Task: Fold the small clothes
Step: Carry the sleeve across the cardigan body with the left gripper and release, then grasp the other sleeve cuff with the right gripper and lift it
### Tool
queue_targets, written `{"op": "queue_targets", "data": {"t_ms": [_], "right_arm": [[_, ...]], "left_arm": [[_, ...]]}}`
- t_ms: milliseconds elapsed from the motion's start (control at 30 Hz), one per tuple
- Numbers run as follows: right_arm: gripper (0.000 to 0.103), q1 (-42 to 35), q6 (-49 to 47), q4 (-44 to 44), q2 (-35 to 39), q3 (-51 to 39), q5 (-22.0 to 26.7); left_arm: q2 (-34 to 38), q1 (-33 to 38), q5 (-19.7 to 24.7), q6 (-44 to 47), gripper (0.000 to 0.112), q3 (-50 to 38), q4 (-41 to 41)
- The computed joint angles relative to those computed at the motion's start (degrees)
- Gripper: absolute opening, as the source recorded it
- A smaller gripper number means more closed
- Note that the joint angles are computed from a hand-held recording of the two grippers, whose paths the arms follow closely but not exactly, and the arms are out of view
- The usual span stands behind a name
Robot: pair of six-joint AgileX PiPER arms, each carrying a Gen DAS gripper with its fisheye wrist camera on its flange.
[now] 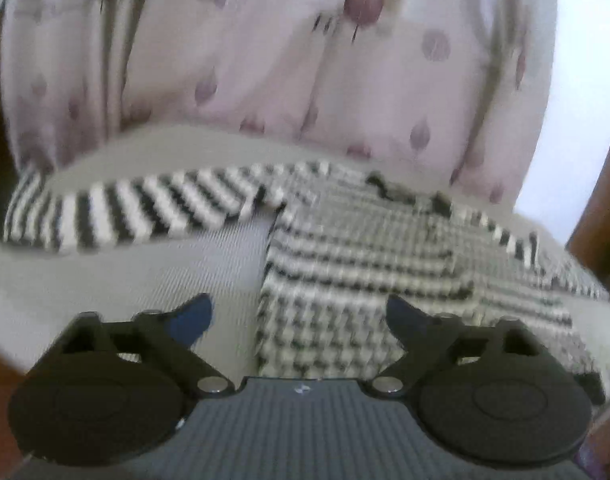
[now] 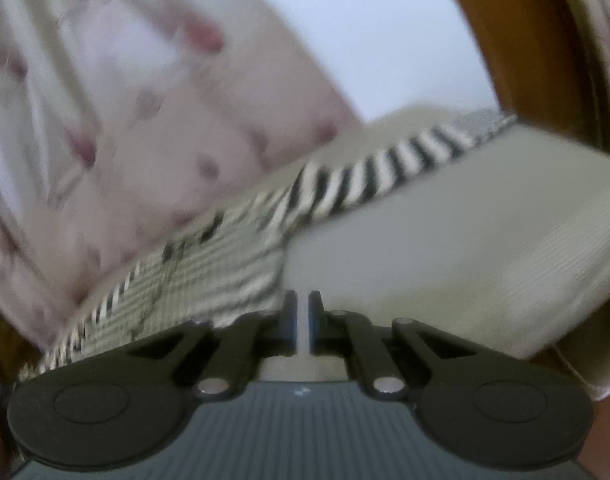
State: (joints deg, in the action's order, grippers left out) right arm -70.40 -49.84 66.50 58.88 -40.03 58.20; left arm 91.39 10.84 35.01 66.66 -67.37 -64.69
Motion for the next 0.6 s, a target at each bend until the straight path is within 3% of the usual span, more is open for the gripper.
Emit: {"op": "queue_targets", "data": {"t_ms": [67,133,200,267,333,433,533,600], "right_arm": [[0.010,-2.61,-0.22,3.80,8.03,-3.57,0.37],[0.018,-3.89,-0.46,7.42,16.17,-7.76,0.04],[0.037,-3.08,1.25,7.96,22.51,-12.61,-3.68],[0.068,-3.16,2.30,9.44,29.43,-18.16,-4.76],[0.071,-2.70,5.51,9.18,35.22,-24.33,-8.12],[0.071,-1.75,13.35,3.00,44.29,-36.70,-12.33],[0.071,-0.57,26.03,-6.63,53.51,-49.60,-13.56],[0.071,-0.21,31.00,-10.49,59.27,-57.07,-11.72]], "left_arm": [[0.83,-1.93,-0.32,1.87,0.097,-1.13,-3.30],[2.72,-6.06,-4.57,1.50,0.102,-2.83,-5.21],[5.83,-9.89,-8.72,2.57,0.102,-5.13,-8.16],[10.16,-13.80,-13.82,2.56,0.102,-9.01,-8.89],[15.00,-17.06,-18.94,0.23,0.102,-14.04,-6.36],[22.21,-20.09,-24.01,-14.58,0.103,-22.14,9.08],[25.38,-20.26,-23.70,-24.31,0.103,-24.64,17.70],[27.09,-19.84,-19.70,-33.02,0.102,-26.89,25.27]]}}
